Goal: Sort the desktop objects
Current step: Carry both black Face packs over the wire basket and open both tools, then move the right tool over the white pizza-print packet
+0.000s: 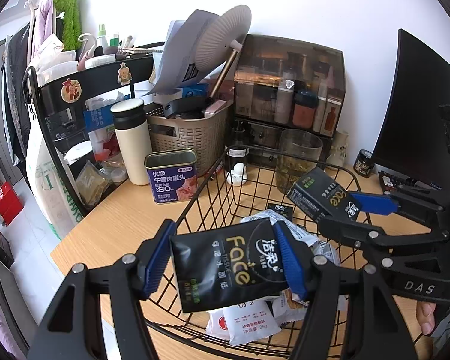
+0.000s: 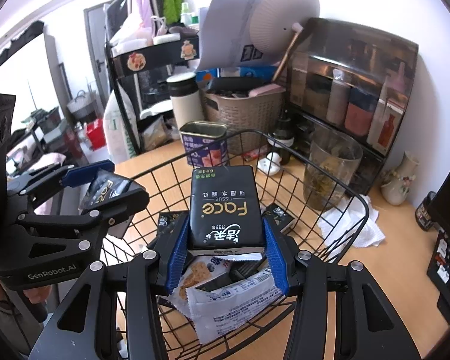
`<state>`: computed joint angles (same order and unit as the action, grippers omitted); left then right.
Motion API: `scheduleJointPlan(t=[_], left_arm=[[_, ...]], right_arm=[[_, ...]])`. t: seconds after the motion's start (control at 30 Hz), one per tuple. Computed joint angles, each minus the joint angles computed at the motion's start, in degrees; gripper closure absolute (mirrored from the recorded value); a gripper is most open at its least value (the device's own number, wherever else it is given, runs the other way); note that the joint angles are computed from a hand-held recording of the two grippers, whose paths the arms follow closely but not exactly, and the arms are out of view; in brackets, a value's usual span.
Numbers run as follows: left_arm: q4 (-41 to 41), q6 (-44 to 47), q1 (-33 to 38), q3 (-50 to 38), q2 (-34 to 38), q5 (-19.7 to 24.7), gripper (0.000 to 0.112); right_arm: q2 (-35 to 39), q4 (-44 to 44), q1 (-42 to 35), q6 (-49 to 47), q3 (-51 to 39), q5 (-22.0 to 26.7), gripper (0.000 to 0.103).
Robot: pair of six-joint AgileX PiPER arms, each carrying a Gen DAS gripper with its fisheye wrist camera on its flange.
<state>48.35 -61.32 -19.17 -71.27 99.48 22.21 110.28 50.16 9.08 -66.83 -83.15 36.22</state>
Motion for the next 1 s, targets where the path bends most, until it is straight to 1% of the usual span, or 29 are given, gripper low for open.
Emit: scheduleJointPlan(t=[0.03,0.07,0.1,0.13,0.17,0.27,0.83,1.0], left_arm=[[1.4,-1.5,0.0,0.4,-0.2,-0.4,0.039],[2.9,-2.9,-0.1,0.7,-0.3,-0.4,0.038],[4.8,-4.8,-0.4,0.9,-0.5,-0.2,0.036],[6.8,-6.8,-0.6,1.1,-0.5,0.3,0.034],[7.2,-7.2,-0.6,1.1,-0.5,0.5,0.034],[5.5,-5.6,-0.2,1.0,-0.5,-0.2,0.034],[5.2,-5.1,-1.0,-0.5,0.4,0.7,0.033],[1.9,-1.5,-1.5,-2.2,1.3,0.3,0.033]], right_arm=[[0.0,1.4,-0.3,-1.3,0.1,0.4,0.053],[0.1,2.3,-0.4,-2.3,0.1,0.8,0.049],[0.0,2.4,-0.4,-2.6,0.1,1.0,0.042],[-0.1,2.6,-0.4,-2.8,0.3,0.8,0.039],[-0.2,3.0,-0.4,-3.0,0.5,0.5,0.037],[0.0,3.1,-0.6,-2.6,0.1,0.9,0.037],[0.5,2.0,-1.1,-0.5,-0.9,1.4,0.037],[0.2,1.0,-2.1,0.9,-1.6,1.6,0.037]])
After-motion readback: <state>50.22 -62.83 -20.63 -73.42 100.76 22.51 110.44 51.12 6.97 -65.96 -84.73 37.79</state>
